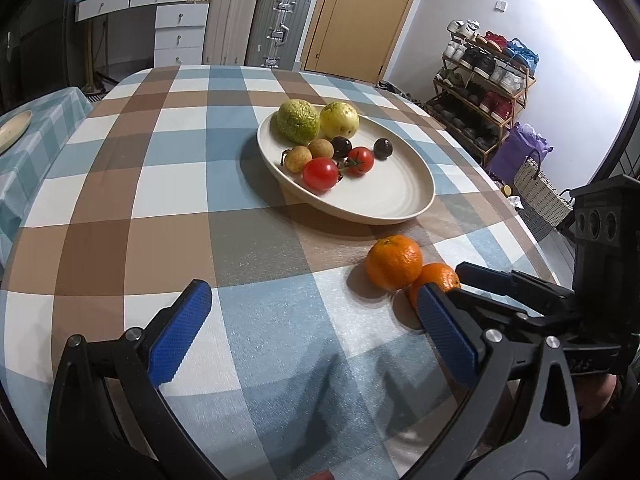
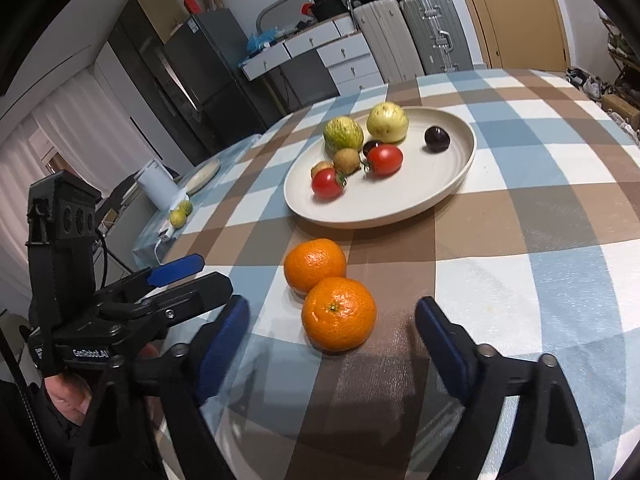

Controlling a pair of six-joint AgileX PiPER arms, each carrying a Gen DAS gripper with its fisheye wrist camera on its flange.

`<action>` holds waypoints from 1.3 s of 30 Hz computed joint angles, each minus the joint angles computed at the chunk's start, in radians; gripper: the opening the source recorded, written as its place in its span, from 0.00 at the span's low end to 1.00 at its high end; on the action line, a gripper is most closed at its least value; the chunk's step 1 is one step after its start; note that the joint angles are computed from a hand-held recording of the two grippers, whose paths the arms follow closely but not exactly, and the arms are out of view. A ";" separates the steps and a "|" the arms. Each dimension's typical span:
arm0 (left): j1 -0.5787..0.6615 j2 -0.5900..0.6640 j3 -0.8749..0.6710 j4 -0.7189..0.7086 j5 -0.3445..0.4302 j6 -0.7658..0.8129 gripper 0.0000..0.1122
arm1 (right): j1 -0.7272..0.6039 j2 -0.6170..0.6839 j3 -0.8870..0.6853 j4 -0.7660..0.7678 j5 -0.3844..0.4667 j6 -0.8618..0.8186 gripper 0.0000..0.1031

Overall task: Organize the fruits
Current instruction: 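Move both tools to the oranges and close the right tool on one, then hold the orange in the right tool while the left tool grasps the other orange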

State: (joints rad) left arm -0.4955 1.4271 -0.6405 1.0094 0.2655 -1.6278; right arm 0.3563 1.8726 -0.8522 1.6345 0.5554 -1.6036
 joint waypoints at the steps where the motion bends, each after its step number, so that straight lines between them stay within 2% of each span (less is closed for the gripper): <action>1: 0.008 0.005 0.000 -0.001 -0.008 0.005 0.91 | 0.001 0.007 -0.007 -0.005 0.000 0.004 0.76; 3: 0.019 0.014 -0.001 -0.003 -0.021 0.011 0.91 | 0.004 0.018 -0.020 -0.022 -0.003 0.021 0.70; 5: 0.030 0.023 -0.003 -0.008 -0.033 0.019 0.91 | 0.008 0.028 -0.033 -0.046 -0.006 0.046 0.59; 9: 0.043 0.045 -0.011 -0.013 -0.050 0.033 0.91 | 0.014 0.040 -0.046 -0.076 -0.011 0.069 0.43; 10: 0.045 0.049 -0.013 -0.011 -0.052 0.032 0.91 | 0.012 0.042 -0.047 -0.074 -0.008 0.067 0.42; 23: 0.045 0.103 -0.083 -0.218 -0.041 0.256 0.91 | -0.073 0.021 -0.009 -0.019 0.059 0.002 0.40; 33: -0.021 0.191 -0.200 -0.334 0.017 0.388 0.91 | -0.192 -0.038 0.068 0.027 0.131 -0.087 0.40; 39: -0.062 0.269 -0.283 -0.344 0.060 0.409 0.91 | -0.263 -0.050 0.089 0.025 0.165 -0.115 0.40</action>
State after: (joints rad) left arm -0.5573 1.6959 -0.9239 0.6652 0.3251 -1.2189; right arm 0.0929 1.8229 -0.7634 1.6599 0.7206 -1.7186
